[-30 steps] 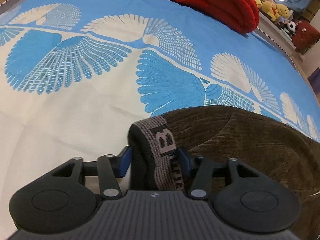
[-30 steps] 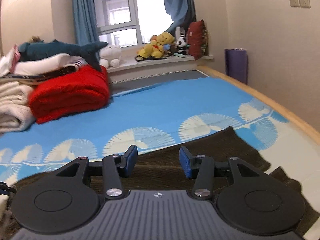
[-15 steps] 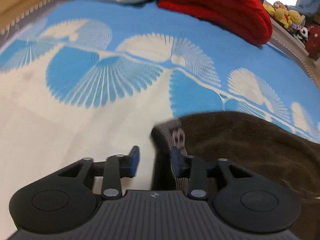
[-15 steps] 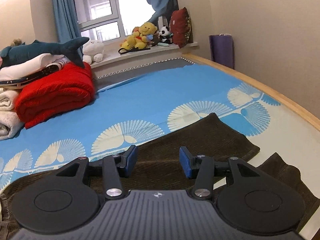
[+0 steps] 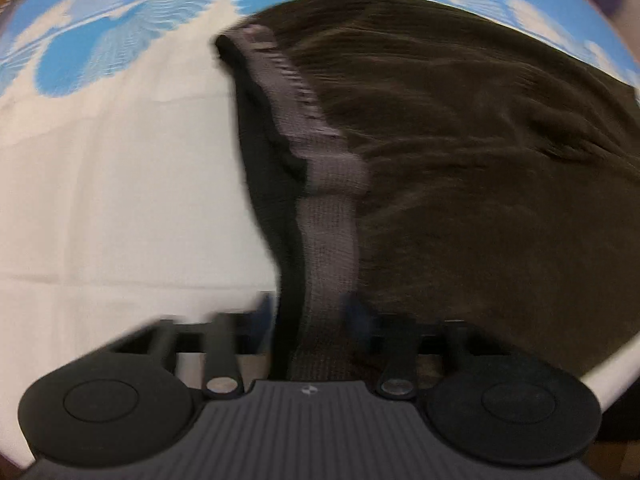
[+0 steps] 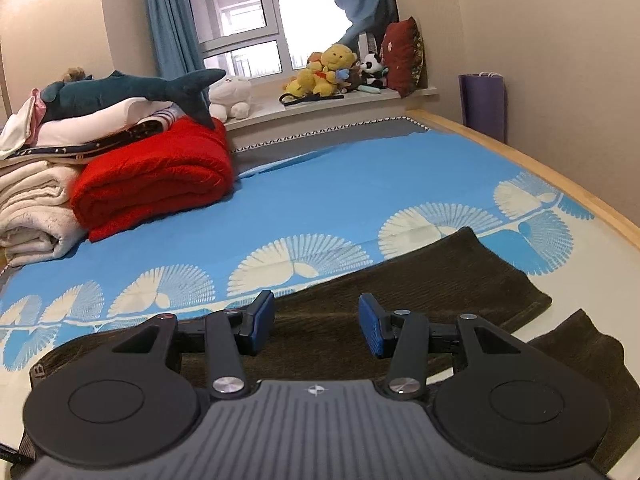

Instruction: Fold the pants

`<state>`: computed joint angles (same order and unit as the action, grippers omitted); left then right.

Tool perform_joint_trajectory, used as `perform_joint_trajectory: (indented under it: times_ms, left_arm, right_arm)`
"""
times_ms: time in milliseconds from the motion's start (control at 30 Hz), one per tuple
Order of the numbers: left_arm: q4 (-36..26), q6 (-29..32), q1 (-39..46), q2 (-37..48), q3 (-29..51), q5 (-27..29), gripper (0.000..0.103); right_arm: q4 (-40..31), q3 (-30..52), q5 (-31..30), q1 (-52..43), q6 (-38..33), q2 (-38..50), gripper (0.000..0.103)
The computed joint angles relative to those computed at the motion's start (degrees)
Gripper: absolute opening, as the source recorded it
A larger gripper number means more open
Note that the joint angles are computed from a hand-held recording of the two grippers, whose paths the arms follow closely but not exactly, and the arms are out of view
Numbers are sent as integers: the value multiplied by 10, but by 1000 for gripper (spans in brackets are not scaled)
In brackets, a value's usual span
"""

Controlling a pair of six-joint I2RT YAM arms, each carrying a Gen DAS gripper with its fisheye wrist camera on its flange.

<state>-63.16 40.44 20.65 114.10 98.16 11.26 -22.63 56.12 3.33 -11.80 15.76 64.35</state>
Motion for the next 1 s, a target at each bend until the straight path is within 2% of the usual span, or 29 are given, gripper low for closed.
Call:
perform_joint_trajectory:
  times_ms: [67,100,167,300,500,567,733,833,867,933,1000]
  left_arm:
    - [15,18,1,-16,-16,-12,16]
    - [16,15,3,-20,-18,-15,15]
    - [22,12,5,-32,-30,-26,15]
    - [52,55,-6,-64,-81,-59,15]
    - [31,64,1,-64,-68,-61,15]
    - [33,60,5,-73,-70,-46,15]
    - [68,75,22,-116,-97,52,15]
    - [48,108,19,-118,-105,77,15]
    - [41,125,11,-115,-111,62,15]
    - [61,169,-14,-121,-162,-25,15]
    - [113,227,-26,-161,-224,-42,15]
  right_arm:
    - [-3,-1,8,6,-7,-4,49]
    - [-3,-4,15,10,-14,-6,49]
    - [-4,-8,29,17,-31,-10,49]
    - [-13,-10,34,18,-40,-13,49]
    - [-28,-15,42,17,-50,-26,49]
    - [-31,-18,48,17,-59,-30,49]
    - [-35,-23,48,11,-66,-38,49]
    - [-37,-24,47,8,-73,-40,49]
    - [-38,-24,46,6,-74,-40,49]
    - [-38,-24,46,4,-73,-38,49]
    - [-39,-25,44,1,-74,-38,49]
